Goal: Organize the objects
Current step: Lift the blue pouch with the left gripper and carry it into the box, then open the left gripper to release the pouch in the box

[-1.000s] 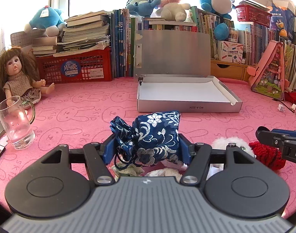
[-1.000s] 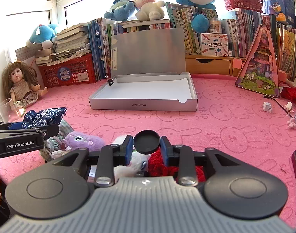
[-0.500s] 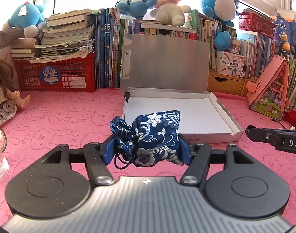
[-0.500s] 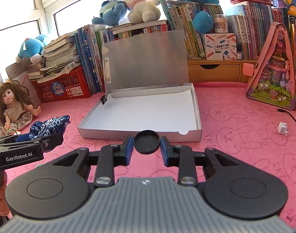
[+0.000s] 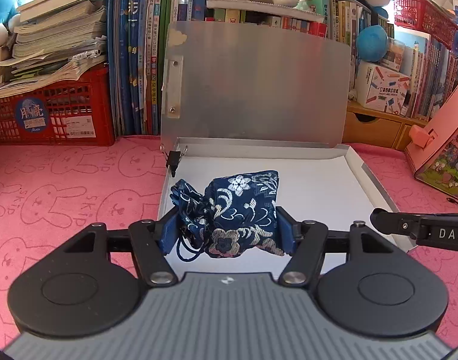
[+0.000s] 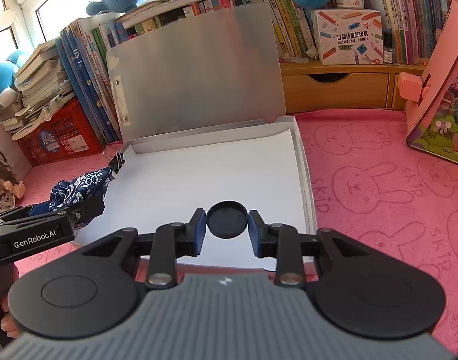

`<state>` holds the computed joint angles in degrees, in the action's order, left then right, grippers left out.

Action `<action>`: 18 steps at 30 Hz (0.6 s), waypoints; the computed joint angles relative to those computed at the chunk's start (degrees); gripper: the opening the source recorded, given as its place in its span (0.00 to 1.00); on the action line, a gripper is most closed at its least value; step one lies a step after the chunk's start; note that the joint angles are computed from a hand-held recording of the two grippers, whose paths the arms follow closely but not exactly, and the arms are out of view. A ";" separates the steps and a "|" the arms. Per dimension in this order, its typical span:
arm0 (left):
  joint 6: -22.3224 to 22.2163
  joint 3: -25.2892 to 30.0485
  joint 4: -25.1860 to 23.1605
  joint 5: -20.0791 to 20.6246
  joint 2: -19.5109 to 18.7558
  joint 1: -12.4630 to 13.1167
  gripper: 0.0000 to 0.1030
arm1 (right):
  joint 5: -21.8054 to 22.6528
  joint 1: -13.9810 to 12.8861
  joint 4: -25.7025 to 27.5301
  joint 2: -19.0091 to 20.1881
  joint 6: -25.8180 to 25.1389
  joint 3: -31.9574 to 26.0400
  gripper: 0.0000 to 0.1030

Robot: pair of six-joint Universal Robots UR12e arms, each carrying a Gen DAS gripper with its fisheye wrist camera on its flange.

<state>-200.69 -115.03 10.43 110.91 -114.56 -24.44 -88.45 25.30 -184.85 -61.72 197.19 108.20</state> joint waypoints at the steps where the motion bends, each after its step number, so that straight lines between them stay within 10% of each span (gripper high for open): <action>1: 0.37 0.36 -0.40 0.06 -0.41 0.11 0.67 | 0.05 -0.09 0.53 0.45 0.31 -0.46 0.34; 18: 0.71 2.25 -6.37 -2.24 -2.85 1.41 0.69 | 0.67 -0.37 2.66 3.20 1.20 -2.31 0.36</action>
<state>-199.98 -112.78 4.06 108.68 -117.41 -23.04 -87.78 24.94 -182.19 -58.52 198.39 105.88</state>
